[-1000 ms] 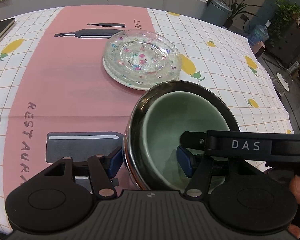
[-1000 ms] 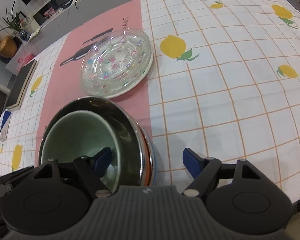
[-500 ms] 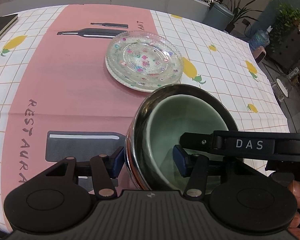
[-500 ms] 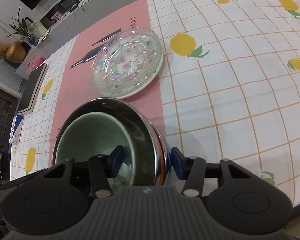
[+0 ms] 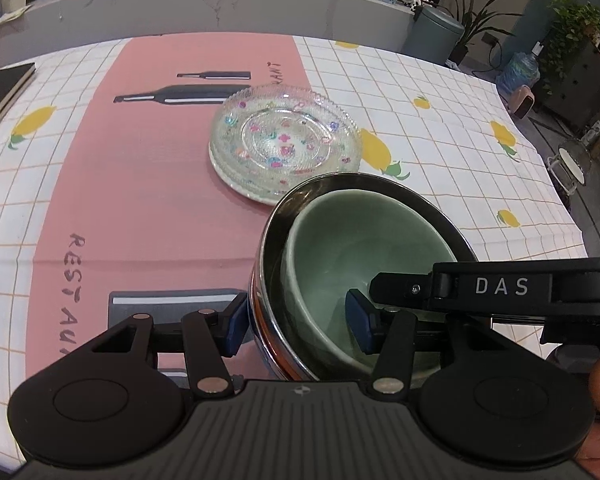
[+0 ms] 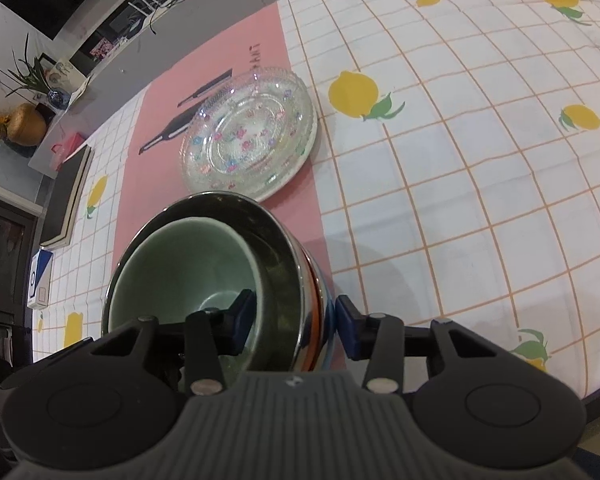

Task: Organize plates and bowls
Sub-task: 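Lift the bowl stack with both grippers and carry it over the plates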

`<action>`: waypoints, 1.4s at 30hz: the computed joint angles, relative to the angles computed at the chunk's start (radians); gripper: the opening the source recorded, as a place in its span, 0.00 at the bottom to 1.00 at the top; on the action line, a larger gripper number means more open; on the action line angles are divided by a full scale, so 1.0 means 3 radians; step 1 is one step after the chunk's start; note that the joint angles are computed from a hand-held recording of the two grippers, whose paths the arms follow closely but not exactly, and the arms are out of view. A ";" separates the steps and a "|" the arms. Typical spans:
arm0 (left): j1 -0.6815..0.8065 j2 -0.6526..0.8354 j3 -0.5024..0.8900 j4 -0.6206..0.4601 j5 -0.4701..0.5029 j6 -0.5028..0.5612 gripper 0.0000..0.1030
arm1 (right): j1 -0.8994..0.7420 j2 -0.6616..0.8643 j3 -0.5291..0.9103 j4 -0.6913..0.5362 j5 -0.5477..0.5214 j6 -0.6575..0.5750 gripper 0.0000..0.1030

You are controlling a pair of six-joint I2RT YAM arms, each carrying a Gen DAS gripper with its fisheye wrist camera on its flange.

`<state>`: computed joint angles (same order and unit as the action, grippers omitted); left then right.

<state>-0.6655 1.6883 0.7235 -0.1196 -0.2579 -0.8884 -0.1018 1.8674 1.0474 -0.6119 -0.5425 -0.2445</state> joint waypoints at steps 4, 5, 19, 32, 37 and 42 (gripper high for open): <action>-0.0001 0.0003 0.0018 -0.0016 -0.0002 0.0009 0.58 | -0.0016 -0.0025 -0.0002 -0.0030 0.0001 -0.0014 0.42; -0.0003 -0.0003 0.0022 -0.0020 -0.0003 0.0007 0.58 | -0.0019 -0.0037 0.0000 -0.0037 0.0002 -0.0018 0.42; 0.0050 -0.0108 0.0184 -0.0170 -0.0050 0.0145 0.58 | -0.0052 -0.0185 0.0136 -0.0142 -0.0047 0.0001 0.42; 0.0326 -0.0065 0.0405 -0.0205 0.0042 0.0407 0.58 | 0.0140 -0.0068 0.0536 -0.0184 0.0030 0.0232 0.41; 0.0556 -0.0035 0.0575 -0.0254 0.0082 0.0610 0.57 | 0.0319 0.0113 0.0928 -0.0230 0.0060 0.0409 0.41; 0.0831 0.0080 0.0805 -0.0256 0.0163 0.0861 0.57 | 0.0493 0.0365 0.1391 -0.0259 0.0093 0.0612 0.41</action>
<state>-0.4163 1.7122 0.9651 -0.1964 -0.2090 -0.6301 0.0462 1.9770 1.4648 -0.6897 -0.5145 -0.0610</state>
